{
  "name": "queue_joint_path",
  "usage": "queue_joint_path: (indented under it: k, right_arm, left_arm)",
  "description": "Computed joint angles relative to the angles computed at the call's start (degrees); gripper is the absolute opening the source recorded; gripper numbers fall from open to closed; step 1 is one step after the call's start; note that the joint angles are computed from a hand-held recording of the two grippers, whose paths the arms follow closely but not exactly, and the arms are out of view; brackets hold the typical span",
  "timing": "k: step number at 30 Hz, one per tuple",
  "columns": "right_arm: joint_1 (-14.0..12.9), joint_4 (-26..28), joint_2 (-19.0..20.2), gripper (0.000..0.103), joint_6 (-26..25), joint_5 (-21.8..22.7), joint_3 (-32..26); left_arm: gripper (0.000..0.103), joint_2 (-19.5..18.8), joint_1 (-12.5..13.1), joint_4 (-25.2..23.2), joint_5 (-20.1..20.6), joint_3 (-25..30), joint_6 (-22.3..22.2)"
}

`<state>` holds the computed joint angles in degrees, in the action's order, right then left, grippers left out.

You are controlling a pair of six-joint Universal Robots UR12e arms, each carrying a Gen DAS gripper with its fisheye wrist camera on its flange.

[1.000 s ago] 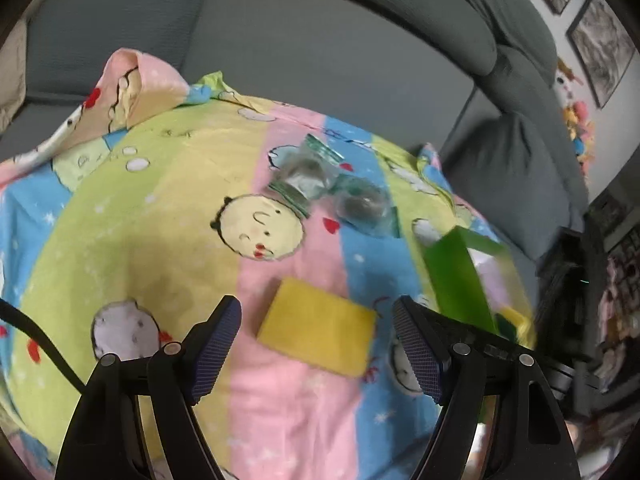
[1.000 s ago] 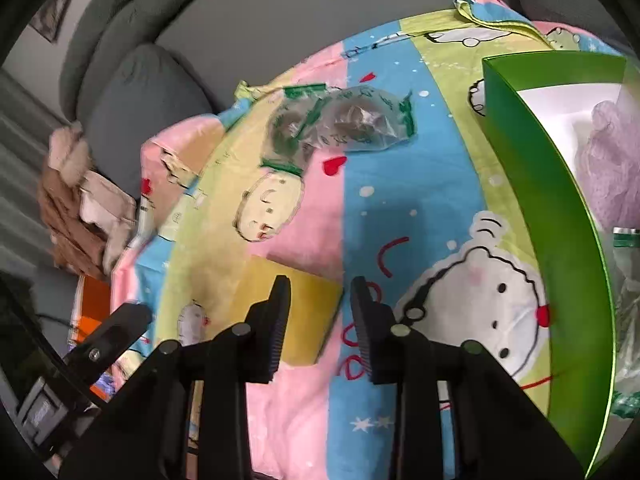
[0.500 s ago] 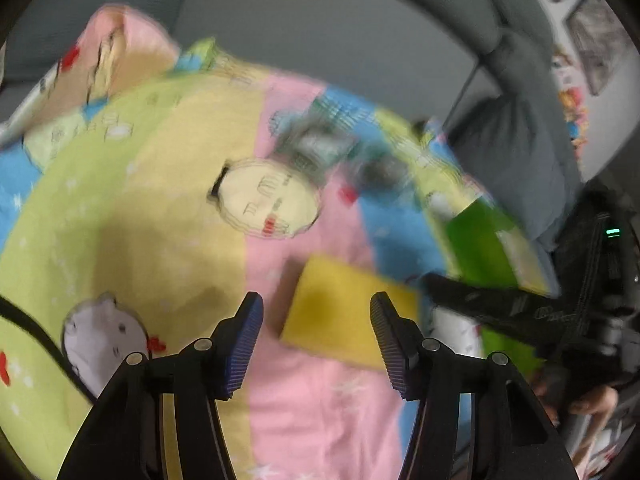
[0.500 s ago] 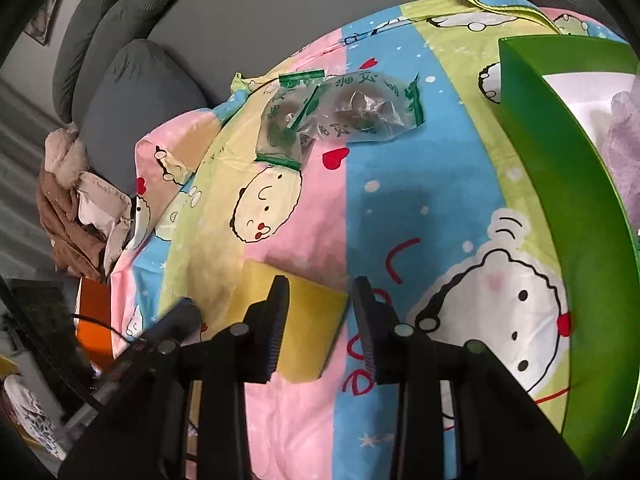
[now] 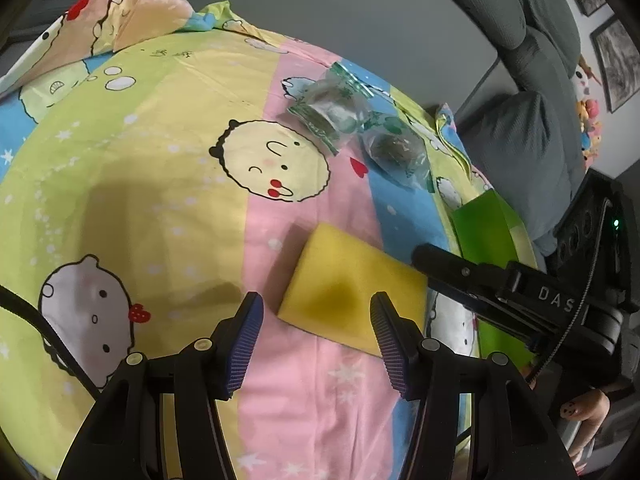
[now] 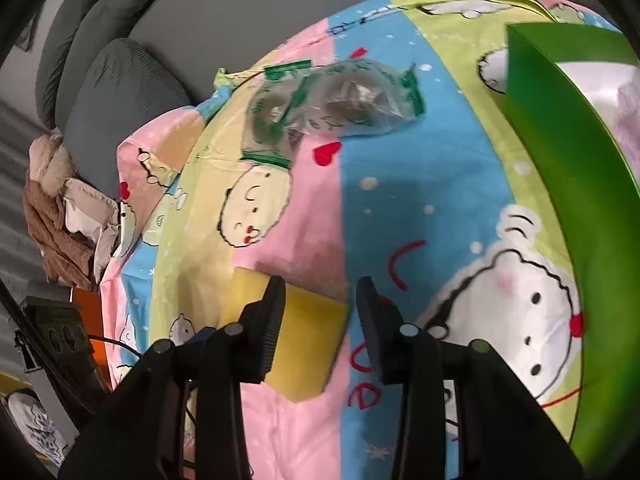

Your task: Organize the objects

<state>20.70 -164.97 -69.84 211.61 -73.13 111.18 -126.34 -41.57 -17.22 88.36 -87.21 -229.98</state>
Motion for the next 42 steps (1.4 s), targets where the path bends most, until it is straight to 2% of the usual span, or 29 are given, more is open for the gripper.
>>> queue_joint_path:
  k: [3, 7, 11, 15, 18, 24, 27, 30, 37, 42]
  right_arm:
    - [0.1, -0.6, 0.7, 0.037, 0.2, 2.2, -0.4]
    - [1.0, 1.6, 0.9, 0.037, 0.6, -0.3, -1.0]
    - [0.6, 0.9, 0.7, 0.038, 2.4, -0.1, -0.5]
    - [0.8, 2.6, 1.0, 0.038, 1.9, 0.1, -1.0]
    - [1.1, 3.4, 0.7, 0.039, 0.2, 0.0, -1.2]
    - [0.3, -1.0, -1.3, 0.044, -1.5, 2.1, 1.1]
    - [0.1, -2.5, -2.3, 0.044, -1.7, 1.7, 2.0]
    - [-0.4, -5.1, -3.7, 0.044, -1.8, 1.6, 3.3]
    - [-1.3, -9.5, -7.4, 0.044, -0.2, -2.9, 7.1]
    - [-2.4, -12.2, -9.6, 0.045, 1.6, -5.2, 9.5]
  left_arm:
    - [0.055, -0.3, -0.2, -0.8, -0.4, 0.7, 0.6]
    - [0.055, -0.7, -0.5, -2.8, 0.5, 1.6, 1.4]
    - [0.055, -0.7, -0.1, -1.7, -1.3, 1.2, 0.6]
    - [0.055, -0.4, -0.3, -2.0, -0.2, 1.4, -0.3]
    - [0.055, 0.2, -0.8, 0.2, 1.5, 0.9, -0.2]
    - [0.055, 0.5, -2.3, 4.8, 5.3, 1.1, 0.1]
    - [0.055, 0.4, -3.4, 4.9, 8.2, 2.3, 1.6]
    - [0.055, -0.1, -4.3, 8.6, 9.7, 2.8, 4.1]
    - [0.055, -2.3, -5.6, 11.9, 8.8, 6.1, 6.2]
    - [0.055, -4.1, -6.6, 14.2, 8.6, 8.6, 5.6]
